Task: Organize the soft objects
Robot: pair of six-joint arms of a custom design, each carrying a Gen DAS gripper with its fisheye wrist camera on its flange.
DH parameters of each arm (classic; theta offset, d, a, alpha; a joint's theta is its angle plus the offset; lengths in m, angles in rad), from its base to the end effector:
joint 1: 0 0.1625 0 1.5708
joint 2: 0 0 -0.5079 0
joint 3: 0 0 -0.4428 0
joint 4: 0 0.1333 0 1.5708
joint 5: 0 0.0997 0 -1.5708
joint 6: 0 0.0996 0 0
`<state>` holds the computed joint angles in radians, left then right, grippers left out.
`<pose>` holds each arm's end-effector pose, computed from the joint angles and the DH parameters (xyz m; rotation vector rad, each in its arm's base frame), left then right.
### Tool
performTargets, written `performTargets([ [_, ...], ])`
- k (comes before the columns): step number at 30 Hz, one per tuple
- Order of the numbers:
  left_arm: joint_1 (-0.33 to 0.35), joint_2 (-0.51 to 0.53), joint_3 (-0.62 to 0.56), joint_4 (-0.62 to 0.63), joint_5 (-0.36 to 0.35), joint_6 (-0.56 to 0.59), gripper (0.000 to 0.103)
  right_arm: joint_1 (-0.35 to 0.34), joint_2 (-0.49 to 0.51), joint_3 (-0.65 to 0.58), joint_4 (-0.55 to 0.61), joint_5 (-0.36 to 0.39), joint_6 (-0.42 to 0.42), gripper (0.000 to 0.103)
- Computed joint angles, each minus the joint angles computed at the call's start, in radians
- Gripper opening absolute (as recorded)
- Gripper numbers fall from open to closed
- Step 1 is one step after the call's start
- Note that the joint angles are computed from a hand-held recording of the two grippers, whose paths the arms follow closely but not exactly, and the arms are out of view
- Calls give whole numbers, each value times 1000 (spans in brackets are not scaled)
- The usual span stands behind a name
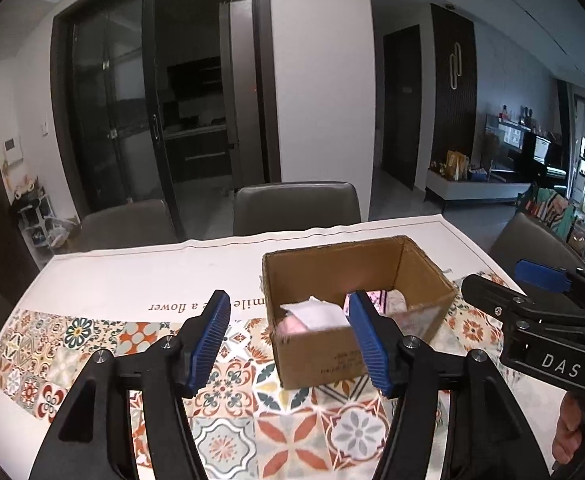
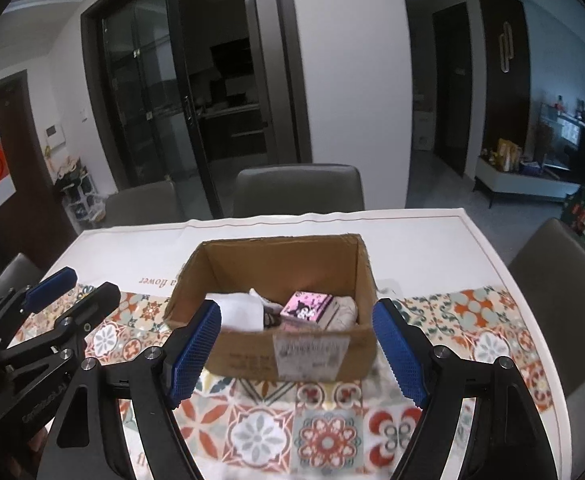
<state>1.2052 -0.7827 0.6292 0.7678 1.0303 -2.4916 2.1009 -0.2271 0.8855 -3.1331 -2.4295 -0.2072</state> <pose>-0.1172 -0.8225 0.4577 0.8204 2.1458 -1.0776 0.5343 -0.7972 0.0440 0.3313 -2.1929 1.1967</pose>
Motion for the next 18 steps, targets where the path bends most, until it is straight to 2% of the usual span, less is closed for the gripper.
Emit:
performTargets([
  [4, -9, -94, 159, -86, 5, 31, 63, 28, -23, 88, -87, -47, 13, 80],
  [11, -28, -206, 343, -181, -11, 45, 65, 68, -62, 211, -185, -102, 24, 80],
  [18, -61, -307, 507, -246, -52, -12, 68, 91, -115, 334, -248, -90, 27, 80],
])
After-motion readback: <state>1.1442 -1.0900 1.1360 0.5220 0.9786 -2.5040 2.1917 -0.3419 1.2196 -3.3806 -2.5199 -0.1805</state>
